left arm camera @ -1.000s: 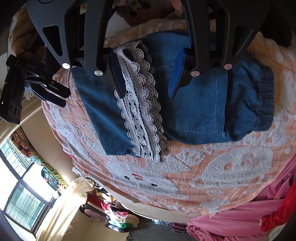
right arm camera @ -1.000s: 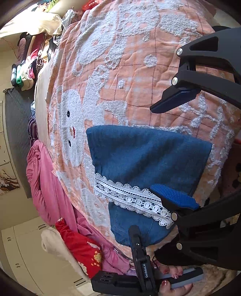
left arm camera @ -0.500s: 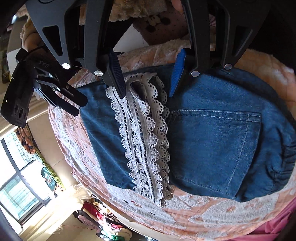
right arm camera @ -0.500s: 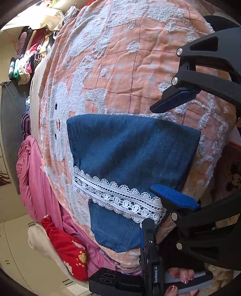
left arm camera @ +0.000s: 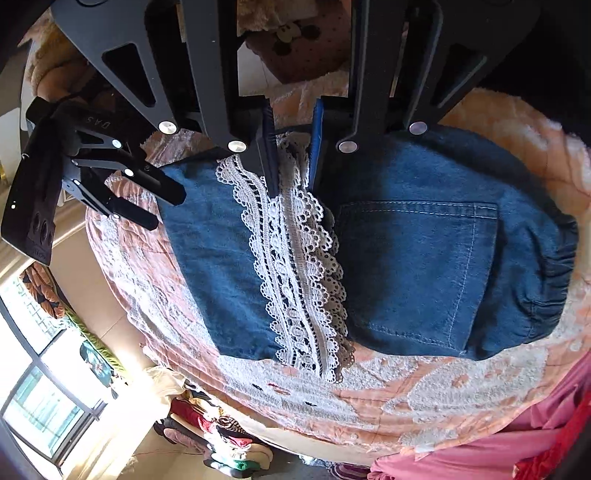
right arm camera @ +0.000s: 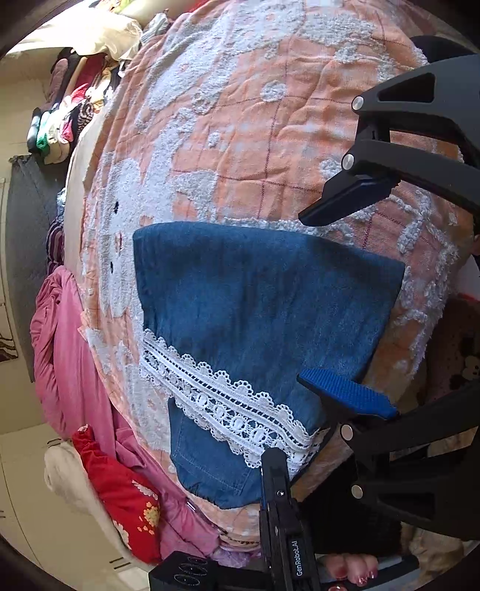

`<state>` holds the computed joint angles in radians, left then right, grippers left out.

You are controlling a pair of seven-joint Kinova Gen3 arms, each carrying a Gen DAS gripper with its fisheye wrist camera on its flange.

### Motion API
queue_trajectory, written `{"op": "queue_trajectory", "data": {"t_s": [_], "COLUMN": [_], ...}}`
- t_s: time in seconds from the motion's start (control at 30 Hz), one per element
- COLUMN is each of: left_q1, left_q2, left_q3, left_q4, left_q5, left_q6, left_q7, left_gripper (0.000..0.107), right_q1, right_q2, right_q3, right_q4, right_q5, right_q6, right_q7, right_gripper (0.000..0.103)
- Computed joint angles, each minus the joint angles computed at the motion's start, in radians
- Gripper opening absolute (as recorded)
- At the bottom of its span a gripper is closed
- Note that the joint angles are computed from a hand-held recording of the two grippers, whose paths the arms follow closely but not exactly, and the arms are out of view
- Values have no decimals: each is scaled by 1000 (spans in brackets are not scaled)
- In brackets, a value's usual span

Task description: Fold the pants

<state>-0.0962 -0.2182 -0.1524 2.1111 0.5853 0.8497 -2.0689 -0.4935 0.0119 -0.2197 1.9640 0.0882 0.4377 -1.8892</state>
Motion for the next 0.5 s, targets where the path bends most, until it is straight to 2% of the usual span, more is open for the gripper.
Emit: {"op": "queue_trajectory", "data": {"t_s": [0.1, 0.23, 0.4, 0.5], "left_q1": [0, 11, 24, 28], "left_q2": [20, 27, 22, 15], "left_q3": [33, 64, 50, 45], "left_q4": [1, -3, -1, 4], "left_q5": [-48, -113, -117, -114], "left_q6": [-23, -58, -59, -59], "left_q7": [36, 90, 91, 91], "left_gripper": [11, 17, 22, 22], "right_q1": [-13, -14, -48, -79], "right_q2": [0, 28, 81, 86], "right_q3": [-10, -13, 3, 13], "right_q4": [-7, -24, -47, -51], "right_q5": [33, -39, 11, 77], "right_q6": [-9, -10, 25, 37], "right_q7": [-9, 94, 35, -23], "right_gripper": [78, 78, 78, 78]}}
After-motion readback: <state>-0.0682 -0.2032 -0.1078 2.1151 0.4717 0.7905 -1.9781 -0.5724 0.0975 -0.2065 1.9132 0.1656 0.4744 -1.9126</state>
